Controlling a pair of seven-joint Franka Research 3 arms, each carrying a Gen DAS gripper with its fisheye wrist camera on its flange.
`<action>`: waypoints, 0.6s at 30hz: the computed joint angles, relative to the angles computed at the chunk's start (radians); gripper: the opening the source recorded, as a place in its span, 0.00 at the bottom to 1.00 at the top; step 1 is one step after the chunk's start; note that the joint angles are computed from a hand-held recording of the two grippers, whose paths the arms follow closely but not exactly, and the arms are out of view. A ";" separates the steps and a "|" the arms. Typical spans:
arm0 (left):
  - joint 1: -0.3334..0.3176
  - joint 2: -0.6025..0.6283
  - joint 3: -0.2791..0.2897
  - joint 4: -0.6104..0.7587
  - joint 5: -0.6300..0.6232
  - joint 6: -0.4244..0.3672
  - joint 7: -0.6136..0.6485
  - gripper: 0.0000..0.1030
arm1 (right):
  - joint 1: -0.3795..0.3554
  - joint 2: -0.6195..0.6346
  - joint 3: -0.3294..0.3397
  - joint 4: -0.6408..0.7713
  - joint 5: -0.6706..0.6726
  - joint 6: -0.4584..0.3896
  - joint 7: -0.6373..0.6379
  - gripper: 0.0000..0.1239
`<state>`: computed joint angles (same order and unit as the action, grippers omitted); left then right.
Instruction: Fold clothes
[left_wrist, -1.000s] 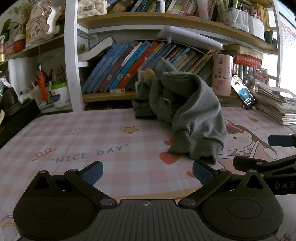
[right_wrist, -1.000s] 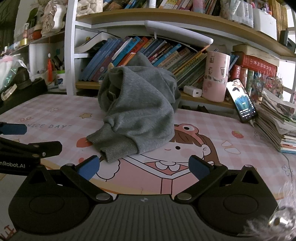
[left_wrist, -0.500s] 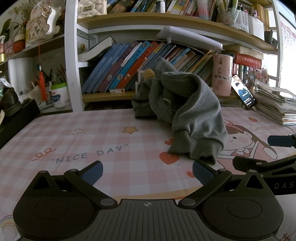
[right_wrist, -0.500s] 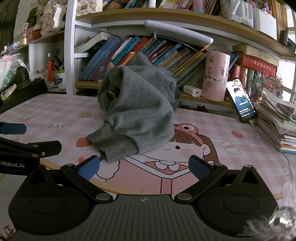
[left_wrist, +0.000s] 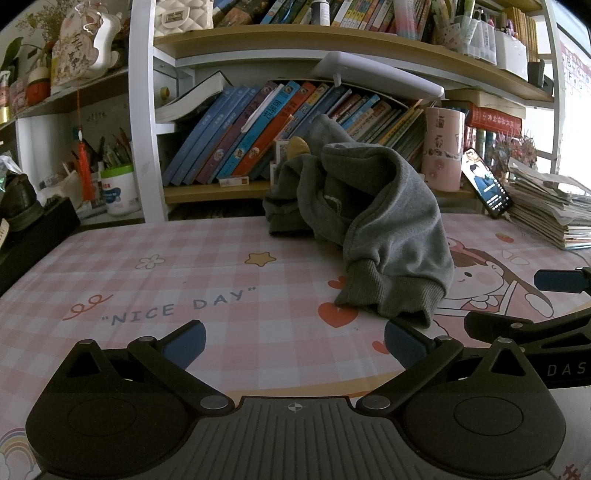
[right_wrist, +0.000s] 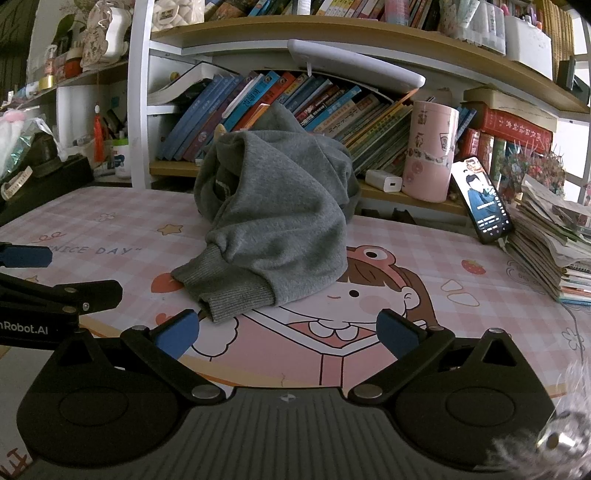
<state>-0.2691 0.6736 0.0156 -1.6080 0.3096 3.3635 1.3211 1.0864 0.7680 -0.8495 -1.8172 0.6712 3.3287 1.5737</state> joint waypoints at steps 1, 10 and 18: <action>0.000 0.000 0.000 0.000 0.000 0.000 0.000 1.00 | 0.000 0.000 -0.001 0.000 0.000 -0.001 0.000 0.83; 0.007 0.001 -0.009 0.003 0.004 -0.004 0.003 1.00 | 0.038 0.029 -0.052 0.000 -0.008 -0.025 0.038 0.83; 0.009 0.003 -0.013 0.003 0.006 -0.001 0.004 1.00 | 0.048 0.039 -0.073 -0.004 -0.047 -0.032 0.085 0.83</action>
